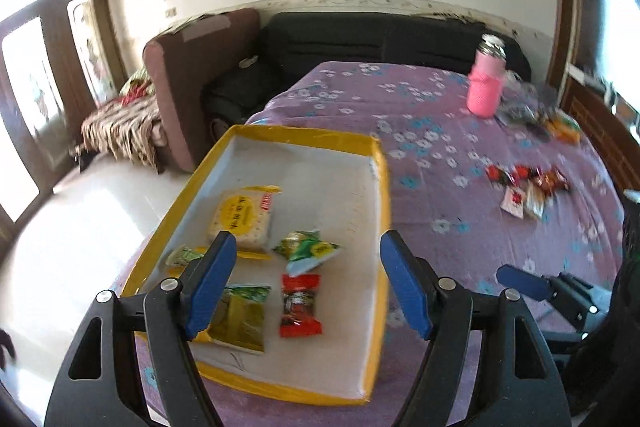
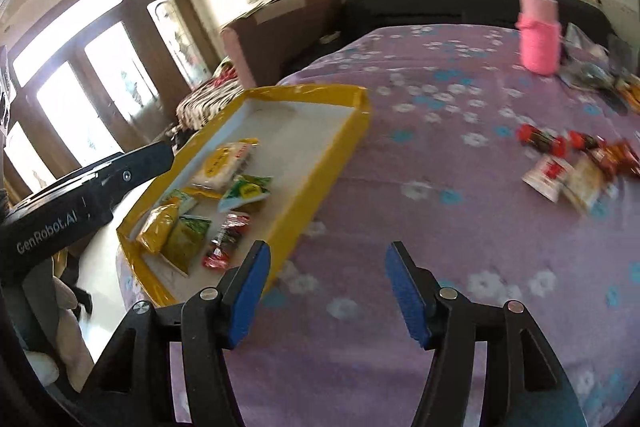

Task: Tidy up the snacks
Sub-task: 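Open both tools to drop the packets into the tray and withdraw, then grasp the red-and-white sachet with the left tool while the right tool grasps a cream biscuit bar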

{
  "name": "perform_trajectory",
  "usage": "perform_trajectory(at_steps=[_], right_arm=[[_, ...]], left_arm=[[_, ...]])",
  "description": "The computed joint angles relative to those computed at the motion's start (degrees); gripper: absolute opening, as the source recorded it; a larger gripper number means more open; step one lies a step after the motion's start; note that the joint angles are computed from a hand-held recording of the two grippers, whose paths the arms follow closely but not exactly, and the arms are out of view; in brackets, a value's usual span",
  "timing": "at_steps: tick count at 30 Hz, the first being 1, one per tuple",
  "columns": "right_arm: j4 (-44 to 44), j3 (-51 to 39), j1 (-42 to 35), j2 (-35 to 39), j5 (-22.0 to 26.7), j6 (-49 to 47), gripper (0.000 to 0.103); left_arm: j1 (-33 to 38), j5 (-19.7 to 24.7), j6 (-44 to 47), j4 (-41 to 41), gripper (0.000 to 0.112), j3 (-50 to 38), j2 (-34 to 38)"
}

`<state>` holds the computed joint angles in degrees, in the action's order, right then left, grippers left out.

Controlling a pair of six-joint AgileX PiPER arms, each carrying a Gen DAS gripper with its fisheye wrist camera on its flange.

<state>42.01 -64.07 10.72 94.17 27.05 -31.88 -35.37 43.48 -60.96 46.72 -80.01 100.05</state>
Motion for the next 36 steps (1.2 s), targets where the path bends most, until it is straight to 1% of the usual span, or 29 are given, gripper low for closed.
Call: perform_trajectory(at_steps=[7, 13, 18, 21, 24, 26, 27, 28, 31, 34, 36], right_arm=[[8.9, 5.1, -7.3, -3.6, 1.9, -8.9, 0.062], [11.6, 6.9, -11.3, -4.9, 2.8, -11.8, 0.064], [12.9, 7.9, -13.0, -5.4, 3.6, -13.3, 0.065], [13.5, 8.4, -14.0, -5.7, 3.8, -14.2, 0.065], [14.6, 8.8, -16.1, -6.0, 3.6, -15.3, 0.065], [14.4, 8.3, -19.8, -5.7, 4.0, -15.2, 0.065], [13.6, 7.8, -21.4, -5.3, 4.1, -14.4, 0.065], [12.4, 7.0, -23.6, -4.7, 4.3, -13.0, 0.065], [9.6, 3.6, -29.3, -2.2, 5.8, -9.3, 0.067], [6.8, -0.7, -32.5, 0.8, 7.5, -5.5, 0.067], [6.0, -3.8, -33.1, 3.1, 8.6, -3.6, 0.067]], left_arm=[[-4.8, 4.1, 2.6, -1.0, 0.075, -5.0, 3.3], [-7.8, 6.5, 3.7, -1.0, 0.075, -7.9, 5.3], [-8.8, 7.1, 5.5, -2.2, 0.075, -9.7, 6.6], [-8.5, 6.3, 7.1, -4.2, 0.075, -10.1, 6.9], [-6.7, 3.5, 10.4, -9.7, 0.074, -9.6, 6.5], [-5.0, 0.2, 14.0, -15.4, 0.074, -8.7, 6.0], [-4.1, -1.3, 16.2, -18.7, 0.074, -8.4, 5.8], [-2.5, -3.5, 20.0, -24.2, 0.074, -7.9, 5.7], [0.2, -6.7, 27.5, -35.6, 0.074, -7.6, 6.7], [1.1, -7.5, 31.8, -41.7, 0.074, -7.9, 8.0], [1.1, -7.7, 33.1, -43.0, 0.074, -7.9, 8.4]])
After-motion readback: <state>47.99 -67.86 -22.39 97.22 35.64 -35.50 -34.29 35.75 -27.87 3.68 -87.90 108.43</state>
